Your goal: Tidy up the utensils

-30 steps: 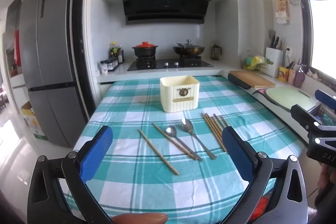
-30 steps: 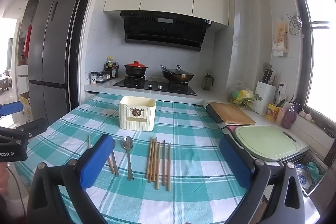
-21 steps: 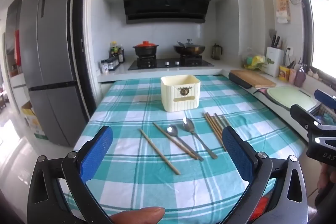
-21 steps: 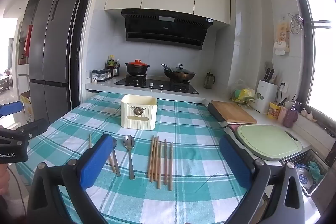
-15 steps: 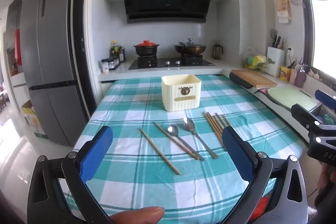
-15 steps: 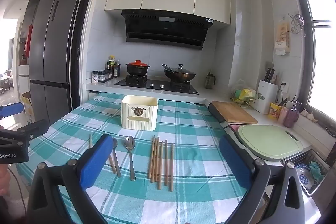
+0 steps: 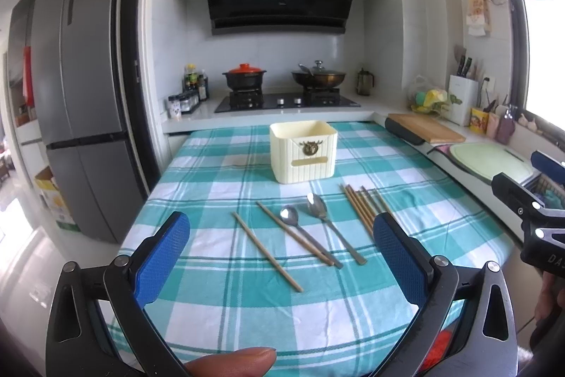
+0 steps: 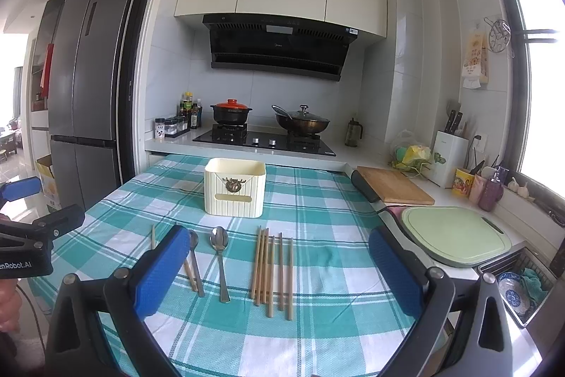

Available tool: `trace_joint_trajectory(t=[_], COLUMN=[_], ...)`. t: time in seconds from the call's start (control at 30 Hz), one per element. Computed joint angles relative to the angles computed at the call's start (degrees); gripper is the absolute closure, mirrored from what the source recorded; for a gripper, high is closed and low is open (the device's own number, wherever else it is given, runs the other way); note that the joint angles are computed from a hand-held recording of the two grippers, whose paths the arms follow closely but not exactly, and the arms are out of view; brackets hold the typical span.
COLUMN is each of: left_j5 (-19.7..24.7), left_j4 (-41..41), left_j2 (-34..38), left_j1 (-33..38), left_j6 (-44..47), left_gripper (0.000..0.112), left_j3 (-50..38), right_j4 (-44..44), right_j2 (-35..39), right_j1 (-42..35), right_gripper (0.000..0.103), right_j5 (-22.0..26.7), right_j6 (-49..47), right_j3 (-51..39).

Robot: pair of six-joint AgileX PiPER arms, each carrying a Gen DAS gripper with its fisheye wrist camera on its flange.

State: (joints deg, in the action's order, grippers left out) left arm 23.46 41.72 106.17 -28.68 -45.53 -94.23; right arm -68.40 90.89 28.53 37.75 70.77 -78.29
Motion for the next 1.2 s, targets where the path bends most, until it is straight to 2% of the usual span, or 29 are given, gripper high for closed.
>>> trace_joint_trajectory(t=[0.1,0.57,1.2], left_j5=[0.43,1.33,1.03], left_j4=[-0.01,-0.85,-3.91], left_j2=[0.24,1.07,1.57], left_j1=[-0.31,-0.52,-0.06], left_j6=[0.05,1.04,3.54], left_gripper=[0.010,0.010,0.010], left_j3=[-0.37,-1.71,-2.26], right_j4=[2.33,2.38,2.28], right_j2=[0.28,0.57,0.57], right_j1=[-1.32,-2.15,-1.72], right_gripper=[0.000,0.000,0.000], right_j5=[-0.90,-2.00,-1.35], right_j6=[-1.83,-1.50,-1.42], right_j3=[-0.78,-0.74,-0.80])
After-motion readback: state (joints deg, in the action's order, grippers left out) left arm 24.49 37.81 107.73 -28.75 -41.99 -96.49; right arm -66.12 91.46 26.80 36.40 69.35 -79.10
